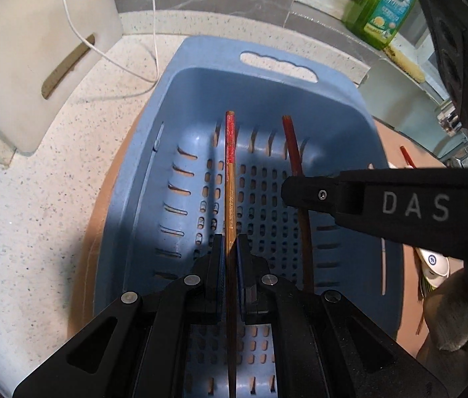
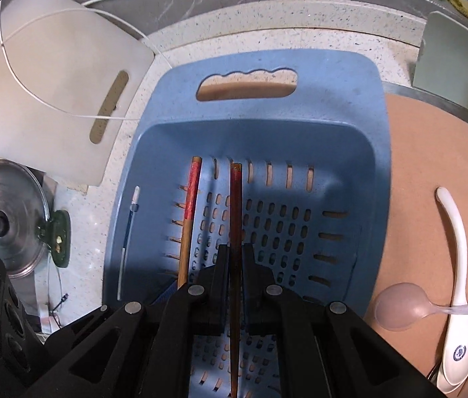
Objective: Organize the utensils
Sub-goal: 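Lift and carry both held chopsticks over the blue basket with both tools, then open both tools to drop the chopsticks into the blue basket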
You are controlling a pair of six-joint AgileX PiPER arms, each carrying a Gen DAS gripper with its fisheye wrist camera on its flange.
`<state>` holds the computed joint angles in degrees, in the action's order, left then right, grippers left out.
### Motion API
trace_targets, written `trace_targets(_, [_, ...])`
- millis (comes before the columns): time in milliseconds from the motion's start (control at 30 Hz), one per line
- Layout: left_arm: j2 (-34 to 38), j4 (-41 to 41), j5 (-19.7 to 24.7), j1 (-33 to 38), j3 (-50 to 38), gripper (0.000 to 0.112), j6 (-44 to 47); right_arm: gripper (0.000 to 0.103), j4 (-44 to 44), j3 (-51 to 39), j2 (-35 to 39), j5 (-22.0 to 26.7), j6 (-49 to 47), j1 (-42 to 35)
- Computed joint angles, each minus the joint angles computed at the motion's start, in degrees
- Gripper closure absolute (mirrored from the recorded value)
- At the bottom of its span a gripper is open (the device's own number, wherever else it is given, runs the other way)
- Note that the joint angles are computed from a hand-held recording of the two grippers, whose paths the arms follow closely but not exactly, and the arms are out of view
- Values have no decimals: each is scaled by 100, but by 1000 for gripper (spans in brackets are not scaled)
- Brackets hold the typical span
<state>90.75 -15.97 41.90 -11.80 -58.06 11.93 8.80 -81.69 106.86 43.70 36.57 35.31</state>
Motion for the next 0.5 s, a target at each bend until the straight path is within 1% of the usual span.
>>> trace_targets(133, [68,90,8,-63,-50,106,-82,97,-37,-68,143,29,-3,-4])
trace_targets(300, [105,171,43,-88,-91,106,-152,96,-79,-79,147,22,-81,-3])
trace_targets(367, [140,154,116,-85,-135,106,-131,96,-36,-104,158,37,-157,-17])
trace_targets(467, [176,215,141,-120,-197,106,-221,92,-99,-79,101,23,-179,15])
trace_targets(500, [174,229,146,-118,-203,106,-241,89,-132,-76,79,21,-174,34])
